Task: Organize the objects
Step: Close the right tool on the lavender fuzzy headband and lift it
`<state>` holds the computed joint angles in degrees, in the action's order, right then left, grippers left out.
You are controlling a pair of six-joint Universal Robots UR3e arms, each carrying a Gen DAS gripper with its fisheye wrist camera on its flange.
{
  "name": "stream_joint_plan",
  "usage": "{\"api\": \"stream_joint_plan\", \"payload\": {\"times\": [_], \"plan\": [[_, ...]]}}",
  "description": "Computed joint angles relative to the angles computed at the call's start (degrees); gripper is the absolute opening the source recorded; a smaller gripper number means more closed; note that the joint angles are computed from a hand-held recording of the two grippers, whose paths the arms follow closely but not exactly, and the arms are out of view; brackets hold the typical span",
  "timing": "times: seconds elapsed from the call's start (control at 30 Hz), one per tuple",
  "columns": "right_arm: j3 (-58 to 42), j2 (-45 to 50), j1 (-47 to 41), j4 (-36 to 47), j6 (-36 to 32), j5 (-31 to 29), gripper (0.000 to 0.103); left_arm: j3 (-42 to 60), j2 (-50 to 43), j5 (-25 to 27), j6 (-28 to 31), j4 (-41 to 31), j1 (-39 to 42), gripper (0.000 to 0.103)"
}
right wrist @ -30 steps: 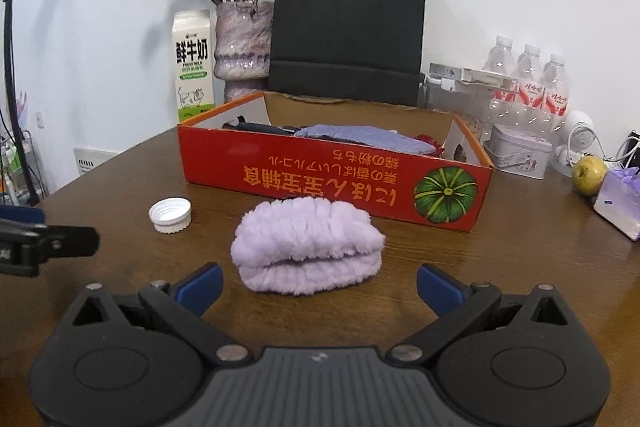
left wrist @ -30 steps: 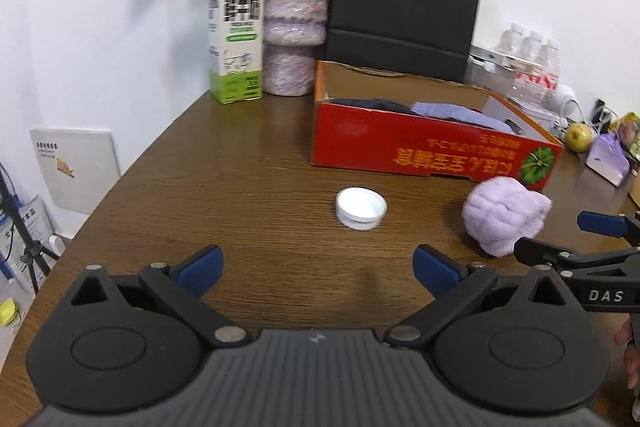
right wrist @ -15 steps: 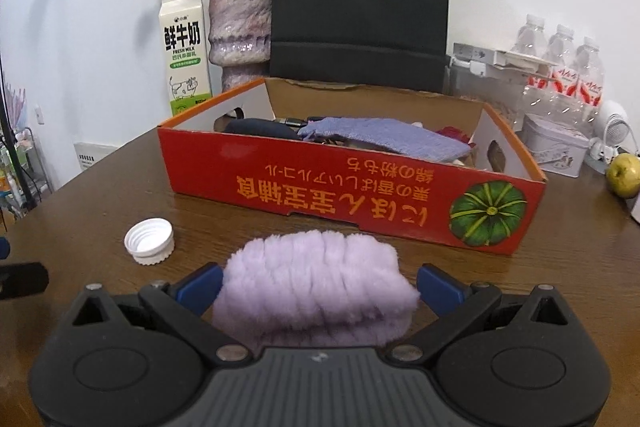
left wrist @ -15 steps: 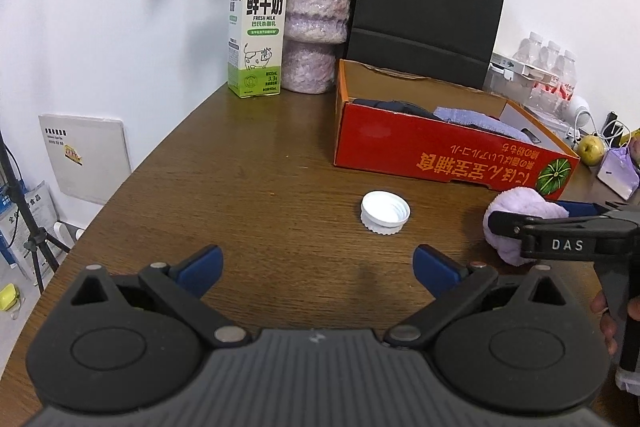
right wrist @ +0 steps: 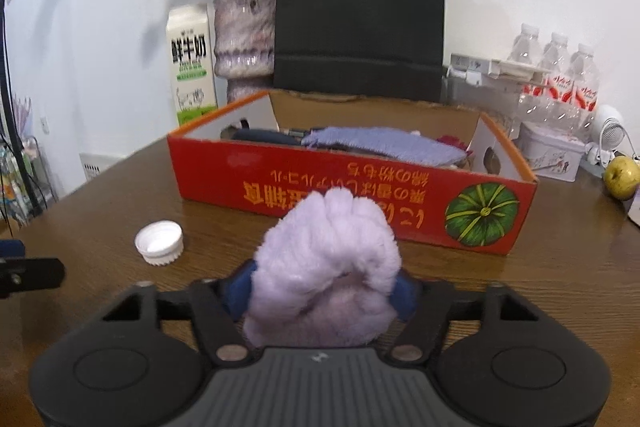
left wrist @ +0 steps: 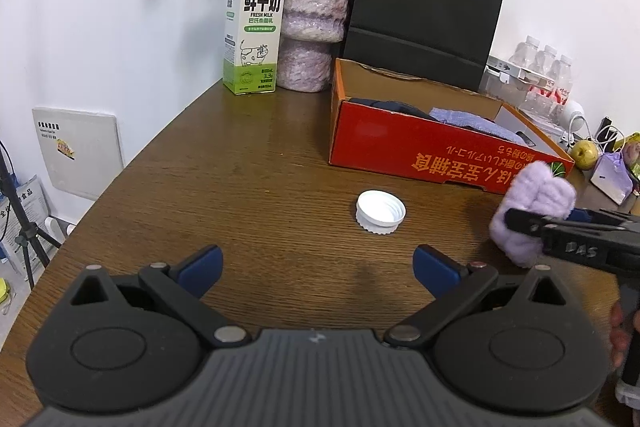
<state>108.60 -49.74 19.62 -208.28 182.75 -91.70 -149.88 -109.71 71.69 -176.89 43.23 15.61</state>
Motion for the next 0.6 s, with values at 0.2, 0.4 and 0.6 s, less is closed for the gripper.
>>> {"api": "stream_joint_plan", "payload": {"times": [0.2, 0.4, 0.6], "plan": [[9.7, -4.2, -3.1, -7.4, 1.1, 2.6, 0.044, 1.3, -1.2, 2.1, -0.5, -0.7, -1.3, 0.103], [19.0, -7.6, -7.3, -14.4, 0.9, 4.8, 0.043, 2.9, -2.9, 4.0, -0.4, -1.5, -3.4, 0.103], [20.2, -7.6, -8.7, -14.8, 1.4, 5.5, 0.044, 6.9, -5.5, 8.3, -0.5, -2.9, -7.7, 0.103]]}}
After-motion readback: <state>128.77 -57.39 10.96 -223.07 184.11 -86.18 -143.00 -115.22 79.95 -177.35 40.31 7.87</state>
